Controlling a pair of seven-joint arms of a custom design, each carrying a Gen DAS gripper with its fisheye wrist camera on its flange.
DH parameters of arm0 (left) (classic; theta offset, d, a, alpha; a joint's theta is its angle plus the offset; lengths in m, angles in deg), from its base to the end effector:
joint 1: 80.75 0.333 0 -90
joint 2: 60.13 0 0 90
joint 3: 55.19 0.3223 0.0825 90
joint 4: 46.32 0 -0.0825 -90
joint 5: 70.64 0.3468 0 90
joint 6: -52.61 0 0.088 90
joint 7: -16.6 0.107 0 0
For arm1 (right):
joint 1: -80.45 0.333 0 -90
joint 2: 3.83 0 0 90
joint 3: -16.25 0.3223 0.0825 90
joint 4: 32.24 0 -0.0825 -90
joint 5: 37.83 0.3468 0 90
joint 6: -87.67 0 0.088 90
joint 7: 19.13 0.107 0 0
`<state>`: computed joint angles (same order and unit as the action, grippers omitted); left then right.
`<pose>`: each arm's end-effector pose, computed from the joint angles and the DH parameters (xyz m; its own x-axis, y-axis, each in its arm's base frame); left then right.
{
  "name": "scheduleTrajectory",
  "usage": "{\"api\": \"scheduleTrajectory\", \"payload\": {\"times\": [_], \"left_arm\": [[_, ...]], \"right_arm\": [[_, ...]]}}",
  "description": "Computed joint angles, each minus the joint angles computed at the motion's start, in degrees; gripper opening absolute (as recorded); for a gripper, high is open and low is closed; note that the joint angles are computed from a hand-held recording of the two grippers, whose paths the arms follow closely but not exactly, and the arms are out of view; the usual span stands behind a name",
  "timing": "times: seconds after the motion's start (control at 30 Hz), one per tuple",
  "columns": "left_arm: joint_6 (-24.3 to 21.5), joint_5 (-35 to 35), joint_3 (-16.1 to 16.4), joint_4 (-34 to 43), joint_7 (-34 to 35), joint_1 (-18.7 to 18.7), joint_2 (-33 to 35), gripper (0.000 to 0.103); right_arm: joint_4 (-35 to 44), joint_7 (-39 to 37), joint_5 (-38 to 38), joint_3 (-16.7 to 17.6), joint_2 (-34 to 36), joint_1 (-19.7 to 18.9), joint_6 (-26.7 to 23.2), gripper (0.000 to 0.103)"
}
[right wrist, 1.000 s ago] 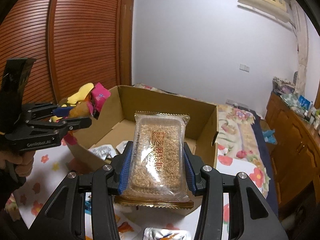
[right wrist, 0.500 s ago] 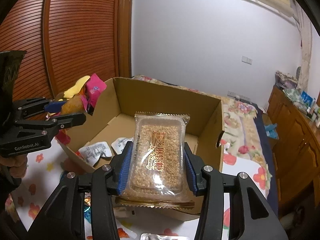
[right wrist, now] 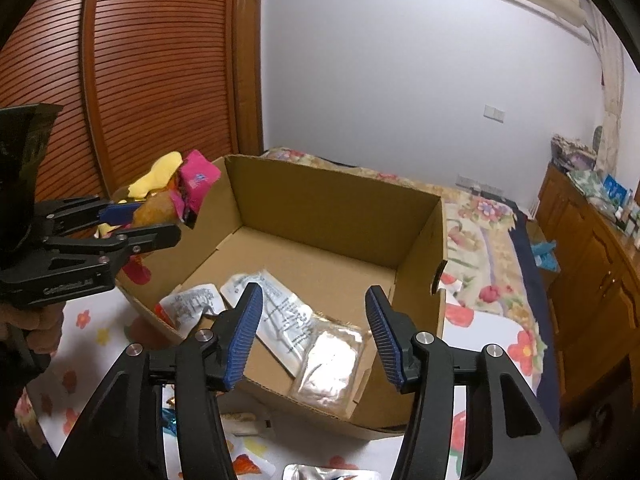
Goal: Organize snacks
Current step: 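Carry both packs over the box and open the right tool to drop the rice cake, then open the left tool to drop the pink fish pack into the box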
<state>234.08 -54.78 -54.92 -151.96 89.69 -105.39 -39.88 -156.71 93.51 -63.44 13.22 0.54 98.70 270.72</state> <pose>0.5856 -0.2929 0.4796 -0.4086 -0.9125 0.0175 -0.5226 0.2182 -0.8242 0.5307 0.1871 0.4964 0.3093 -0.9504 0.0319 -0.5523 -0.2068 -0.8076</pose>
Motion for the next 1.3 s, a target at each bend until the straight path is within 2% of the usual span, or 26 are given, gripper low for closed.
{"api": "scheduleTrajectory", "payload": {"times": [0.1, 0.2, 0.27, 0.6, 0.7, 0.93, 1.03, 1.2, 1.3], "left_arm": [[-1.4, -0.4, -1.0, 1.2, 0.2, 0.7, 0.6, 0.043], [-2.8, 0.5, 0.2, 2.4, -1.0, -0.5, 1.4, 0.043], [-3.8, 0.7, -0.3, 3.2, -1.5, -0.1, 1.8, 0.043], [-6.4, 2.9, -1.8, 4.5, -3.7, 0.9, 2.1, 0.046], [-5.0, 5.3, 0.9, 3.9, -6.0, -1.1, 1.7, 0.046], [-4.0, 7.3, 0.8, 2.2, -7.4, -0.8, 0.0, 0.046], [-3.0, 8.8, 1.8, 0.4, -8.8, -1.6, -1.4, 0.046], [-0.9, 12.3, 3.6, -4.3, -11.8, -3.5, -5.1, 0.049], [0.8, 15.9, 5.6, -7.9, -15.2, -5.4, -7.7, 0.052]], "right_arm": [[-0.4, 0.4, -0.2, 0.0, -0.5, 0.1, 0.3, 0.055], [-0.9, 1.9, -2.1, -0.5, -1.2, 0.3, 0.4, 0.056], [-0.8, 4.4, -4.8, -0.9, -1.3, 0.6, 0.3, 0.056], [-0.8, 12.2, -12.7, 0.5, -2.4, -1.7, -0.2, 0.057], [-0.7, 14.4, -14.9, 1.0, -2.6, -2.5, -0.4, 0.058], [-0.9, 18.0, -18.8, 2.4, -3.5, -4.2, -0.6, 0.058], [-1.4, 20.2, -21.0, 3.1, -4.6, -5.2, -0.7, 0.058], [-3.1, 25.1, -25.6, 6.0, -7.4, -8.5, -0.9, 0.058], [-4.9, 28.9, -29.0, 8.8, -9.9, -11.7, -0.8, 0.059]]}}
